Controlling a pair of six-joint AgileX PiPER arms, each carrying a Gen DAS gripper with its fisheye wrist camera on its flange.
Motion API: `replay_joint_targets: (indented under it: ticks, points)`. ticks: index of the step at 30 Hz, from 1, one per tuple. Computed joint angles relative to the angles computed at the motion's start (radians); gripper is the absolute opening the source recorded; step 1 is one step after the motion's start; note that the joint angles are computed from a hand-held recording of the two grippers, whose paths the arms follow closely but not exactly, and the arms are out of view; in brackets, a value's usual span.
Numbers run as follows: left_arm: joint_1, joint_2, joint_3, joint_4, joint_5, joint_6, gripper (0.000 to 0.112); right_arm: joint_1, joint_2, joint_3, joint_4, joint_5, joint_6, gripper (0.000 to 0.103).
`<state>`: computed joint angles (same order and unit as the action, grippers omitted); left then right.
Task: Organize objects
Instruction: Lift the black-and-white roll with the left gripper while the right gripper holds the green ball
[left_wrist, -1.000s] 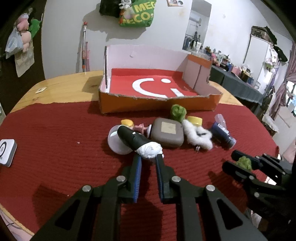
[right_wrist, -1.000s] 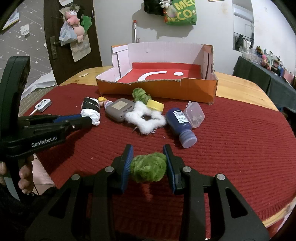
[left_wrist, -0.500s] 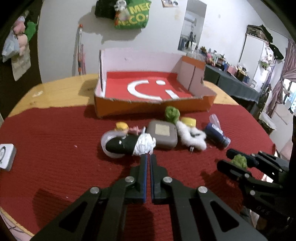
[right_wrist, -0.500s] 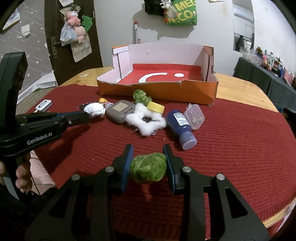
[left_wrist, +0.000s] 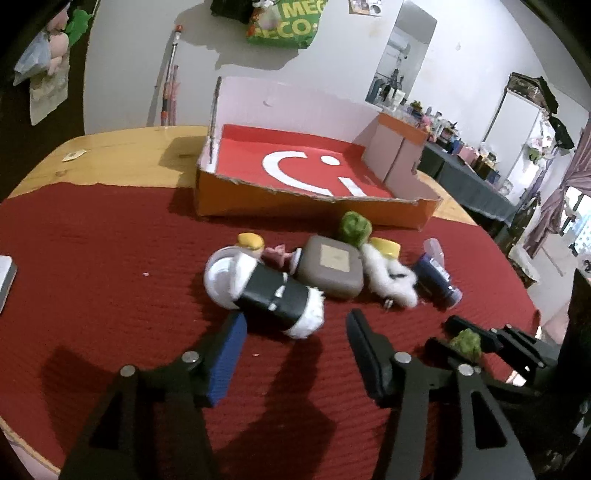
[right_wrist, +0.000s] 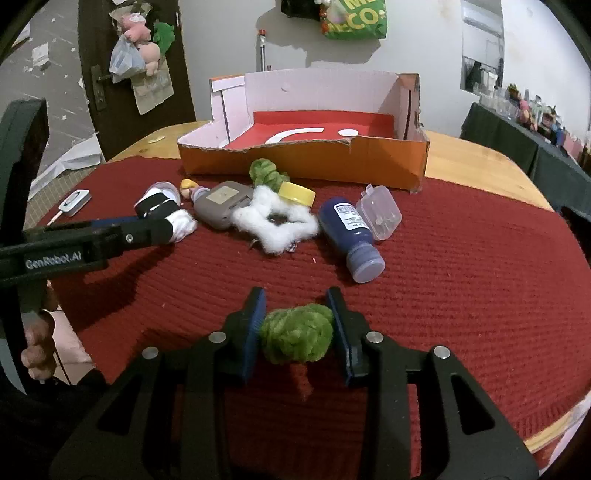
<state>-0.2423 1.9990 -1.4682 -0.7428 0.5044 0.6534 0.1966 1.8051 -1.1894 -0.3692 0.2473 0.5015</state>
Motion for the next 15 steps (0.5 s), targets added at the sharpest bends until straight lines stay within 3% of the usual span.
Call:
replay_joint_targets:
  ticks: [3,6,9,11,13,15]
  points:
    - [-0.006,0.025,-0.033,0.041,0.013,-0.048,0.061,0.014,0.004,0.004,-0.111,0.001,0.102,0.052]
    - [-0.008,0.053,-0.071,0.068,0.019,-0.086,0.06,0.013,0.01,0.003,-0.131,-0.002,0.121,0.052]
    - [-0.012,0.082,-0.122,0.113,0.025,-0.143,0.045,0.013,0.014,-0.002,-0.137,0.002,0.124,0.052]
    - [-0.006,0.096,-0.145,0.093,0.046,-0.134,0.041,0.016,0.015,-0.003,-0.161,0.005,0.145,0.051]
    - [-0.006,0.091,-0.134,0.077,0.039,-0.115,0.033,0.022,0.014,0.002,-0.211,0.009,0.19,0.048]
    - [-0.006,0.087,-0.121,0.059,0.038,-0.086,0.03,0.021,0.007,0.01,-0.221,0.004,0.204,0.039]
